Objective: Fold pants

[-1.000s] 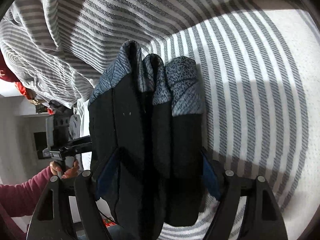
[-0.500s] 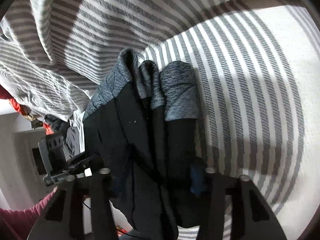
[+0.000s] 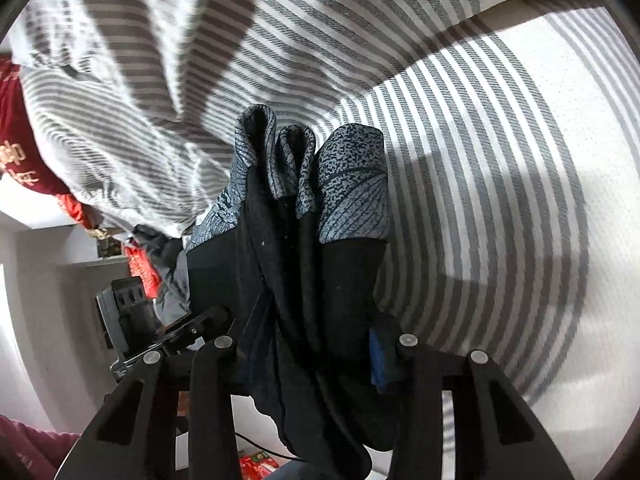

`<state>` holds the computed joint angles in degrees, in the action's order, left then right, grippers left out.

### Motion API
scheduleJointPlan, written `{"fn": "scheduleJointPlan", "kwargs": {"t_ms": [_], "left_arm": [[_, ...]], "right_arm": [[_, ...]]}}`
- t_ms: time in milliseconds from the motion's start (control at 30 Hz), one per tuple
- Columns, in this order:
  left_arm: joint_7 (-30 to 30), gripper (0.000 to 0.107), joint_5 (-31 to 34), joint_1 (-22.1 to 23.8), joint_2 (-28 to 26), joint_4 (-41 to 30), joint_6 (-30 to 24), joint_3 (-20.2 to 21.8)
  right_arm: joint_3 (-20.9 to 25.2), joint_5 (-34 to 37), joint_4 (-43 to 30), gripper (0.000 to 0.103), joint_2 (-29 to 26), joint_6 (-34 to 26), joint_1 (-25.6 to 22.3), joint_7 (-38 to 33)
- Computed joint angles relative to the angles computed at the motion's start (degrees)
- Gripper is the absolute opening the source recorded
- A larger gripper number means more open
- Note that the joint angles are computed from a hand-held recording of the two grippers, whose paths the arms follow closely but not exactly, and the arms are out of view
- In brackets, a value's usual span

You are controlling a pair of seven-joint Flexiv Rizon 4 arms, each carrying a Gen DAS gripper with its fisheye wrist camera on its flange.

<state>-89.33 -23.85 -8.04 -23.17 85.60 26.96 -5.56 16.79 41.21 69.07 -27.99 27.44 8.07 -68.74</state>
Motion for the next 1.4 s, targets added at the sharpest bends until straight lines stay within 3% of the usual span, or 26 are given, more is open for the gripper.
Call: {"fn": "scheduleJointPlan", "kwargs": {"t_ms": [300, 567, 867, 1000, 1100, 1200, 1400], "left_arm": [[-4.0, 0.071, 0.0, -2.3, 7.1, 7.6, 1.7, 0.2], [-2.3, 0.071, -0.1, -3.8, 11.6, 14.3, 2.3, 0.3], [-3.1, 0.071, 2.1, -5.1, 13.7, 21.0, 6.7, 0.7], [-6.9, 0.089, 7.9, -5.7, 12.8, 18.6, 6.3, 0.9], [-7.9, 0.089, 9.2, -5.8, 12.8, 17.9, 5.5, 0.9], [-11.7, 0.090, 15.1, -6.7, 12.7, 14.7, 4.2, 1.2], [-11.4, 0.089, 18.1, -5.8, 15.7, 12.9, 3.7, 2.1]], "right_arm": [[-0.3, 2.4, 8.7, 0.044, 8.3, -0.7, -1.0, -1.1], [-2.1, 4.9, 20.6, 0.044, 17.0, 3.3, 1.0, 0.4], [-3.5, 4.4, 28.5, 0.046, 20.0, 8.1, 4.0, -1.1], [-3.8, 4.9, 29.9, 0.054, 20.6, 9.4, 4.3, -1.3], [-4.1, 1.0, 30.2, 0.062, 21.0, 9.2, 5.4, 1.6], [-4.4, -4.2, 30.6, 0.068, 22.2, 7.4, 6.2, 5.4], [-5.4, -11.4, 32.6, 0.070, 26.6, 5.6, 6.6, 12.6]]}}
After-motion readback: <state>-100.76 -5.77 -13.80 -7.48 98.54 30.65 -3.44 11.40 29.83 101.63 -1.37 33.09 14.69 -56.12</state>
